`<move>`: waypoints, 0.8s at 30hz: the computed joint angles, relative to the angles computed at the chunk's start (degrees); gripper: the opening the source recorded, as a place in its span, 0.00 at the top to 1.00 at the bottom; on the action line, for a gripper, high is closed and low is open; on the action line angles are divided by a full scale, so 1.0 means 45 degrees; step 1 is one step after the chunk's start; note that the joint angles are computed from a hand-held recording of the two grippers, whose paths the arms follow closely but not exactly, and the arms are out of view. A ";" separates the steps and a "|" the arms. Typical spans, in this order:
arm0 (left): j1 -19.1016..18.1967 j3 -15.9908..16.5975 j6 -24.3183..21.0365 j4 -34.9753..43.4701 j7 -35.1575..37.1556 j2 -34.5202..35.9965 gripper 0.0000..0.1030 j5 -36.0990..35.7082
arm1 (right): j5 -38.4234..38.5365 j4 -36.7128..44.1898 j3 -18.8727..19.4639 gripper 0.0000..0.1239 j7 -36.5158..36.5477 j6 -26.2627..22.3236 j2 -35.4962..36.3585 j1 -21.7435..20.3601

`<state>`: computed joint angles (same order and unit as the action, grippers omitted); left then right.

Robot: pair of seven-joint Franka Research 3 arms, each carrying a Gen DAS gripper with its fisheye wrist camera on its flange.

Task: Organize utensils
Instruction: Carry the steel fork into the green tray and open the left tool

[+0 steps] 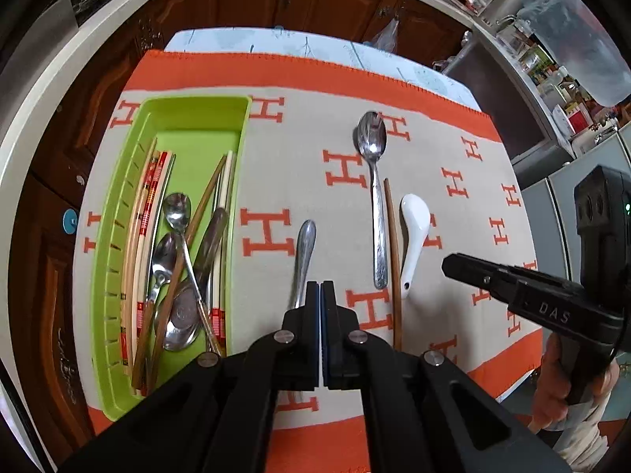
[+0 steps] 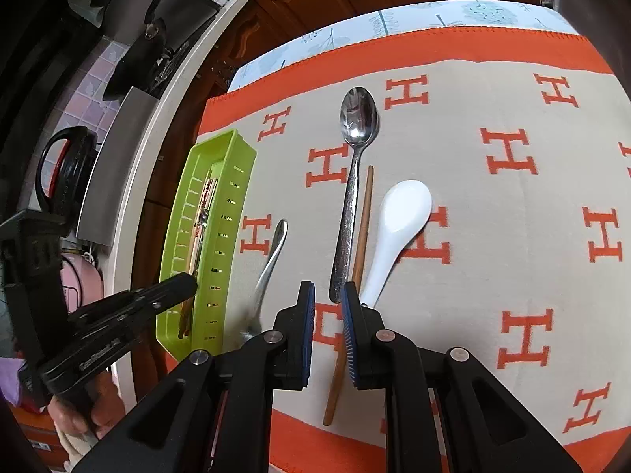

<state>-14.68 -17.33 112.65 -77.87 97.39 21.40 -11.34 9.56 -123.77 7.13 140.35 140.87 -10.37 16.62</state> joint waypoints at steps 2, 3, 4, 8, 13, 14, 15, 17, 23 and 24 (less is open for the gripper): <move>-0.0001 -0.0040 -0.0315 0.0139 0.0087 0.0226 1.00 -0.0053 | 0.0014 0.0140 0.0002 0.89 -0.0028 -0.0085 0.0116 0.0028; -0.0042 -0.0044 -0.0428 0.0207 0.0001 0.0364 1.00 -0.0051 | 0.0007 0.0217 0.0013 0.89 -0.0056 -0.0111 0.0184 0.0051; -0.0067 -0.0055 -0.0551 0.0285 -0.0039 0.0484 0.99 -0.0052 | 0.0004 0.0276 0.0016 0.89 -0.0110 -0.0137 0.0235 0.0077; -0.0337 -0.0031 -0.1012 0.0865 -0.0260 0.1271 0.88 0.0339 | 0.0056 0.0263 -0.0006 0.89 -0.0269 -0.0227 0.0186 0.0134; -0.0519 0.0035 -0.1374 0.1538 -0.0546 0.1991 0.83 0.0817 | 0.0052 0.0007 -0.0034 0.89 -0.0228 -0.0216 -0.0020 0.0078; -0.0537 0.0060 -0.1430 0.1633 -0.0549 0.2067 0.83 0.0935 | 0.0070 -0.0092 -0.0045 0.89 -0.0220 -0.0184 -0.0085 0.0056; -0.0552 0.0077 -0.1433 0.1681 -0.0553 0.2111 0.83 0.1032 | 0.0094 -0.0150 -0.0050 0.89 -0.0216 -0.0162 -0.0118 0.0037; -0.0550 0.0091 -0.1535 0.1824 -0.0500 0.2233 0.83 0.1167 | 0.0156 -0.0277 -0.0058 0.89 -0.0195 -0.0098 -0.0181 0.0002; -0.0638 0.0106 -0.2156 0.2570 -0.0384 0.2778 0.88 0.1465 | 0.0391 -0.0387 -0.0068 0.89 -0.0378 0.0025 -0.0173 -0.0006; -0.0653 0.0075 -0.2306 0.2729 -0.0339 0.2878 0.88 0.1439 | 0.0417 -0.0399 -0.0068 0.89 -0.0406 0.0043 -0.0174 -0.0004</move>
<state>-17.62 -17.00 102.27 -65.59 95.87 34.35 -4.87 11.44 -125.56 6.83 138.53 141.07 -11.15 16.60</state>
